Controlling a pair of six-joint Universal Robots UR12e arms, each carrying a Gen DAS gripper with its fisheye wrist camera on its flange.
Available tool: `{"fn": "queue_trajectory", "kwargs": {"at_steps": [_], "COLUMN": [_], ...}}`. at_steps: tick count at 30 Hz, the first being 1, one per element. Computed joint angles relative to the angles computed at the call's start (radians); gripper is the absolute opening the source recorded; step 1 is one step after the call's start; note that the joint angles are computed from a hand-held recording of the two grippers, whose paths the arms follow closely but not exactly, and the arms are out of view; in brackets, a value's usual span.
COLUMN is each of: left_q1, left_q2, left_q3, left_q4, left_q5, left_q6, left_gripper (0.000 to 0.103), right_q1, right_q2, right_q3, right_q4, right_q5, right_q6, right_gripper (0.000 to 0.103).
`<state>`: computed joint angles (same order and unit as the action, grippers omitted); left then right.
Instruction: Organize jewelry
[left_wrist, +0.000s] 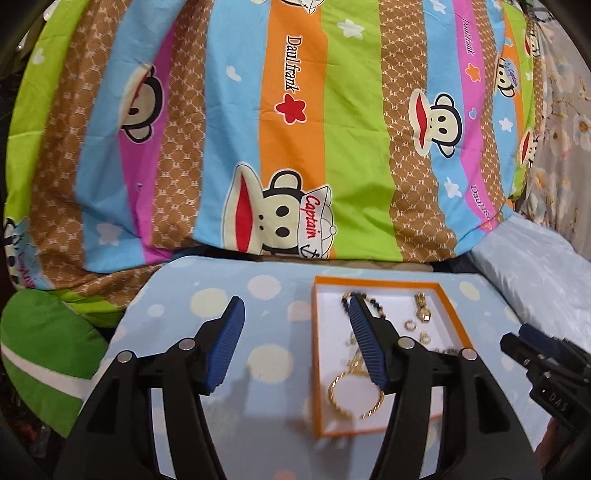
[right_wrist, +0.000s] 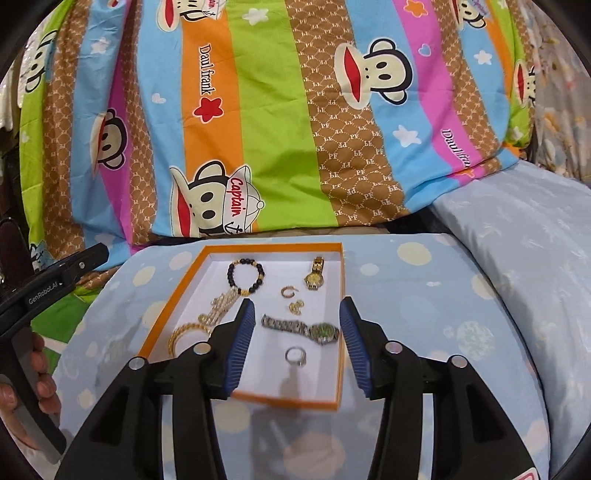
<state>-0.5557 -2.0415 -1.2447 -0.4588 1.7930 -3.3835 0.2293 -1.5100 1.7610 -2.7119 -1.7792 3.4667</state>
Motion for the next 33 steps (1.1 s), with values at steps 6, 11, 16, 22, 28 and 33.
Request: {"fn": "queue_trajectory", "kwargs": {"at_steps": [6,11,16,22,28,33], "left_q1": [-0.029,-0.05,-0.075,-0.103,-0.097,-0.098], "left_q2": [0.056,0.065,0.059,0.048,0.046,0.043], "left_q3": [-0.112,-0.148,-0.162,-0.168,-0.162,-0.156], "left_q4": [0.017,-0.013,-0.043,-0.009,-0.032,-0.04], "left_q5": [0.024,0.03,0.07,0.162,0.14,0.15], "left_q6": [-0.012,-0.035,-0.043,-0.009,-0.012,-0.009], "left_gripper": [0.069,0.069,0.07,0.087,0.09,0.09], "right_q1": [0.068,0.096,0.109,0.116,0.109,0.112], "right_q2": [-0.015,-0.022,-0.033,-0.037,-0.038,-0.033], "right_q3": [0.041,0.069,0.095,0.112,0.111,0.104], "right_q4": [-0.001,0.007,0.021,0.029,0.046,0.06], "right_q5": [-0.116,-0.152,-0.177,-0.195,-0.186,-0.2], "right_q6": [-0.009,0.003,0.034,0.053,0.07,0.075], "right_gripper": [0.057,0.066,0.073,0.075,0.077,0.077]}}
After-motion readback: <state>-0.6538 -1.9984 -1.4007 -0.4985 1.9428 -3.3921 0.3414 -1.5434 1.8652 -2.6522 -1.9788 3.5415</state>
